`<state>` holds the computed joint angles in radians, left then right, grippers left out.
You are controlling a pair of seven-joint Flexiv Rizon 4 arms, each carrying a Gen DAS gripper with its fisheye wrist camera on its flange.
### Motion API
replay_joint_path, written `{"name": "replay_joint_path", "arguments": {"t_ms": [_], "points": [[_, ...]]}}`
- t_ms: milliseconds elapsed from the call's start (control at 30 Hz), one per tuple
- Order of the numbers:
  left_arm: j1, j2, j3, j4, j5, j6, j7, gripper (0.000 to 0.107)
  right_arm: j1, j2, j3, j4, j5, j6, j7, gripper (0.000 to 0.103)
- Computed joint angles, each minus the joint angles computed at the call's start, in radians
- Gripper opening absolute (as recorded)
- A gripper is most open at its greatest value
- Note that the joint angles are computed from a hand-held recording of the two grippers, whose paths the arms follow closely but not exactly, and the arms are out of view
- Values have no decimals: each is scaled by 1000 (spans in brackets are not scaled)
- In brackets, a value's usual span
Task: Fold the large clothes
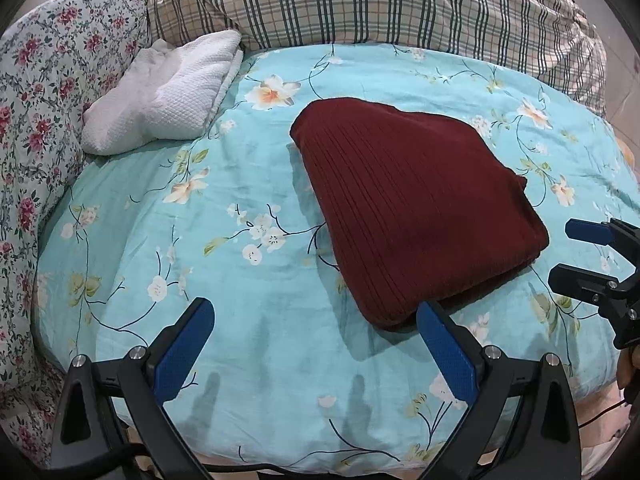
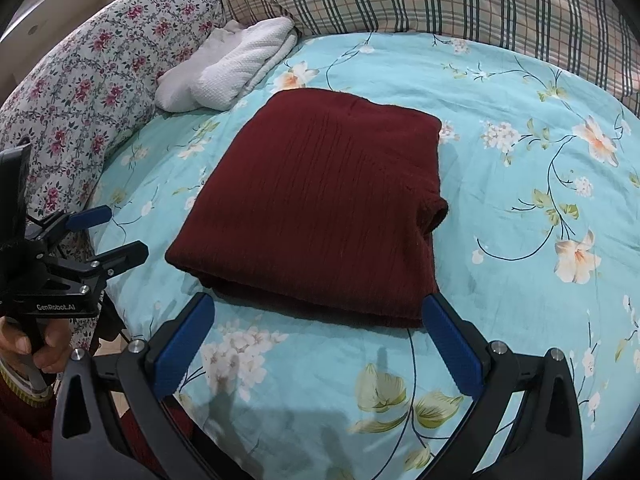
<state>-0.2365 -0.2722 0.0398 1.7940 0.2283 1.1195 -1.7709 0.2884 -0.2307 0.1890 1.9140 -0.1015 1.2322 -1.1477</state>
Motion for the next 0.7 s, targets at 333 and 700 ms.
{"name": "replay_joint_path", "arguments": {"t_ms": [333,700], "points": [[0,4,0,-2,5,0,-4,102,-3,2,1,-4,4,-5,-8,103],[-2,9,1,-5,18,-5,-16,102,-4,3,2,-12,12,-14,-28,103]]}}
